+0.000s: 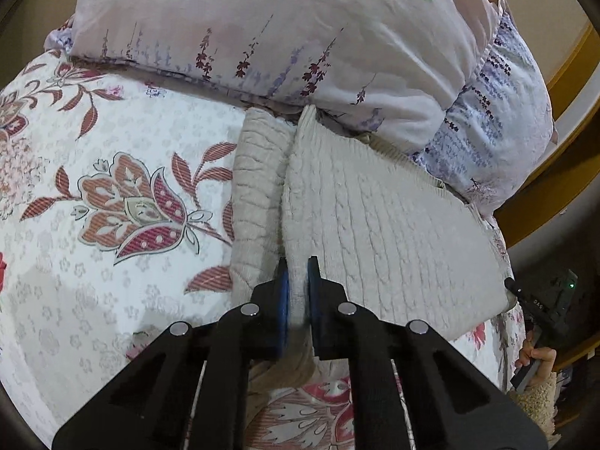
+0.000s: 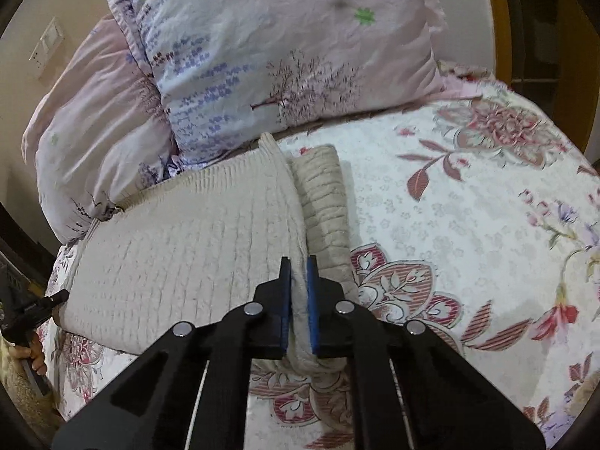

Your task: Fold small clothes

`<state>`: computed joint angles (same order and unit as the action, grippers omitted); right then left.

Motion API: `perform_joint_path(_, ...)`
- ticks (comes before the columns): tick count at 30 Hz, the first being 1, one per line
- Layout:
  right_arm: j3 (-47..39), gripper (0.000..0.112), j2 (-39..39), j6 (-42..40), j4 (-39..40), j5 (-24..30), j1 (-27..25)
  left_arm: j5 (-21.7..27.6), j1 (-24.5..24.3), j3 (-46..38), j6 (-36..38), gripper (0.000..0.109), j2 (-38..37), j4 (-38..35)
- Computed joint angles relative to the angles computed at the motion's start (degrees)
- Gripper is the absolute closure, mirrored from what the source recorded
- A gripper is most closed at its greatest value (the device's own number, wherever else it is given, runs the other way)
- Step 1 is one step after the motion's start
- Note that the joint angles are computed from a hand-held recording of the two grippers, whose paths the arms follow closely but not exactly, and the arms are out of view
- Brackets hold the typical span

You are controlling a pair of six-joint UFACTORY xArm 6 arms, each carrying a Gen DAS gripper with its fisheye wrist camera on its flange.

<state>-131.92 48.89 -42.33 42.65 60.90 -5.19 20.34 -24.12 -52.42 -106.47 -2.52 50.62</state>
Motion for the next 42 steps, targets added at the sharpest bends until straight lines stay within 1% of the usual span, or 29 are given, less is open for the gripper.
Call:
perform_joint_path(3, 4.9, 0.105, -3.3, -2.0, 1.6, -2.2, -0.1, -0.3, -0.1, 0.9, -0.4, 0.101, -1.1, 0.5)
perform_joint_path(11, 10.6, 0.105, -6.9, -2.8, 2.4, -3.3, -1.0, -0.6, -0.5, 3.0, 1.4, 0.101, -3.5, -0.6)
perform_joint_path(19, 14.8, 0.105, -8.4, -1.5, -1.4, -6.0, -0.4, -0.8, -0.7, 3.9, -0.4, 0.101, -3.5, 0.6)
perform_joint_path(23, 15.0, 0.104, -8.0, -0.3, -3.8, -7.8, 0.6, 1.3, -1.4, 2.6, 0.2, 0.101, -2.5, 0.7)
perform_joint_path(25, 15.4, 0.098, -8.4, -0.4, -4.5, -8.5, 0.9, 1.3, -1.4, 2.5, 0.2, 0.101, -2.5, 0.8)
perform_joint_path(26, 15.2, 0.097, -8.4, 0.1, -5.1, -8.6, 1.1, 0.8, -1.2, 2.7, -0.1, 0.099, -2.6, 1.0)
perform_joint_path(27, 14.7, 0.091, -8.2, 0.6, -5.5, -8.4, 1.1, 0.4, -1.1, 3.0, -1.5, 0.098, -2.9, 1.8)
perform_joint_path(28, 14.1, 0.085, -8.0, 1.3, -5.9, -8.1, 1.1, 0.1, -1.0, 3.2, -1.9, 0.097, -3.2, 1.9)
perform_joint_path(29, 13.8, 0.082, -8.0, 1.9, -6.1, -8.4, 1.2, 0.2, -1.0, 3.2, -1.8, 0.093, -3.5, 1.7)
perform_joint_path(30, 13.6, 0.079, -8.0, 1.9, -6.0, -9.1, 1.3, 1.6, -1.4, 2.9, -2.0, 0.089, -3.9, 2.2)
perform_joint_path(31, 14.2, 0.078, -8.6, 1.5, -5.7, -10.3, 1.5, 3.5, -2.0, 2.4, -2.6, 0.075, -4.2, 3.3)
perform_joint_path(32, 15.5, 0.077, -9.7, 0.2, -4.9, -12.2, 1.8, 6.8, -3.1, 1.3, -3.5, 0.061, -4.5, 5.3)
perform_joint_path(33, 16.3, 0.076, -10.5, -1.0, -4.1, -13.2, 2.2, 8.9, -4.0, 0.4, -3.9, 0.056, -4.4, 6.8)
perform_joint_path(35, 16.5, 0.074, -11.3, -4.3, -2.3, -12.9, 3.0, 12.3, -5.5, -2.6, -1.8, 0.051, -3.3, 8.7)
perform_joint_path(37, 16.1, 0.074, -11.4, -6.0, -2.5, -11.5, 4.2, 13.0, -6.1, -5.1, 0.8, 0.046, -1.6, 8.7)
perform_joint_path(40, 15.7, 0.073, -11.2, -7.9, -3.8, -10.4, 5.9, 13.6, -6.5, -9.2, 6.3, 0.046, 2.1, 6.4)
perform_joint_path(42, 16.0, 0.069, -11.2, -8.5, -5.0, -10.8, 7.3, 14.5, -6.5, -11.6, 10.3, 0.045, 4.7, 3.5)
